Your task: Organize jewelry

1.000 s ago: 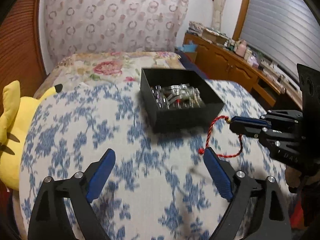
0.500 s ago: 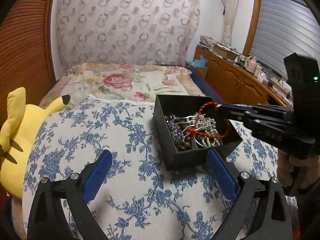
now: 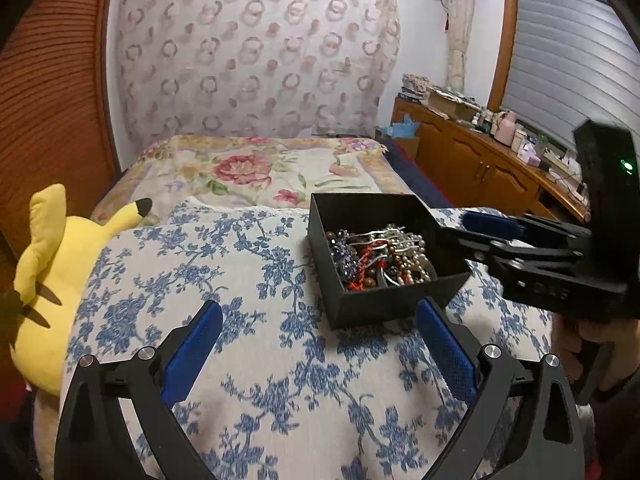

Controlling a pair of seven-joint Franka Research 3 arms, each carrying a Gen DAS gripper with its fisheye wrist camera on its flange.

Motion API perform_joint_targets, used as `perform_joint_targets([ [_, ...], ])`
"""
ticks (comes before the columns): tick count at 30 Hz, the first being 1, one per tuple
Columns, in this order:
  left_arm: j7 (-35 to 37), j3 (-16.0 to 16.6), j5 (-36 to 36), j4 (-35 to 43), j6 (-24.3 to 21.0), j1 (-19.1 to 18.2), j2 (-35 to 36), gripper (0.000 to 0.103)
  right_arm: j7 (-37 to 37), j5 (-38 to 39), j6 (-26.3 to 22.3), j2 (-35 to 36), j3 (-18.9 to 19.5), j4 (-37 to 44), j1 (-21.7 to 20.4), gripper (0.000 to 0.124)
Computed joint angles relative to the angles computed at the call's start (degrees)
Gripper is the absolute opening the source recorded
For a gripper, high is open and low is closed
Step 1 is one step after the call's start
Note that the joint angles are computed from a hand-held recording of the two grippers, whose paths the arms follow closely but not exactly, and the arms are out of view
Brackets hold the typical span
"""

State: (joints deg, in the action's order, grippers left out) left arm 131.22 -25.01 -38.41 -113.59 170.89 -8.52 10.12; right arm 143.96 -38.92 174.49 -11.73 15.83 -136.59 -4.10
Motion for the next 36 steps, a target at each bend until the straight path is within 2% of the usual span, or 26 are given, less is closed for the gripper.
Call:
perform_joint_targets([
  [3,2.98,-0.71,-3.79,-3.3,1.07,0.27,-3.3,0.094,8.47,-4.26,-1.18,-6.56,5.21,-4.37,-4.25,0.078],
  [6,7.66,0.0,-10.3,-6.42,1.74,-0.82,-6.86,0.095,12.44,-4.07,-1.69,-13.1,9.31,-8.54,-6.9,0.091],
  [8,8.57,1.09,-11.79,-8.58,3.16,-2.29,-8.98,0.095,14.52,-2.92,-2.16,-18.0,12.12,-11.22,-8.31,0.096],
  [10,9.54,2.17,-13.34,-10.69,5.26,-3.97,-10.89,0.095,15.47,-1.01,-2.34,-22.13,13.58,-13.48,-8.39,0.101],
  [14,12.0,4.72,-18.03,-14.58,8.74,-7.67,-15.14,0.095,14.81,4.14,-4.67,-29.17,13.8,-17.15,-4.91,0.101],
  [19,16.72,10.15,-24.69,-17.62,9.02,-13.72,-19.58,0.095,14.24,9.29,-9.16,-36.1,16.24,-19.78,-3.07,0.101],
  [25,12.53,12.69,-20.43,-21.17,9.75,-16.62,-22.46,0.095,13.29,14.33,-12.02,-42.21,18.91,-22.39,-2.61,0.101],
  [36,6.86,19.91,-13.97,-23.81,11.36,-24.14,-23.5,0.095,11.5,18.2,-13.31,-44.25,21.68,-22.95,-3.22,0.101],
])
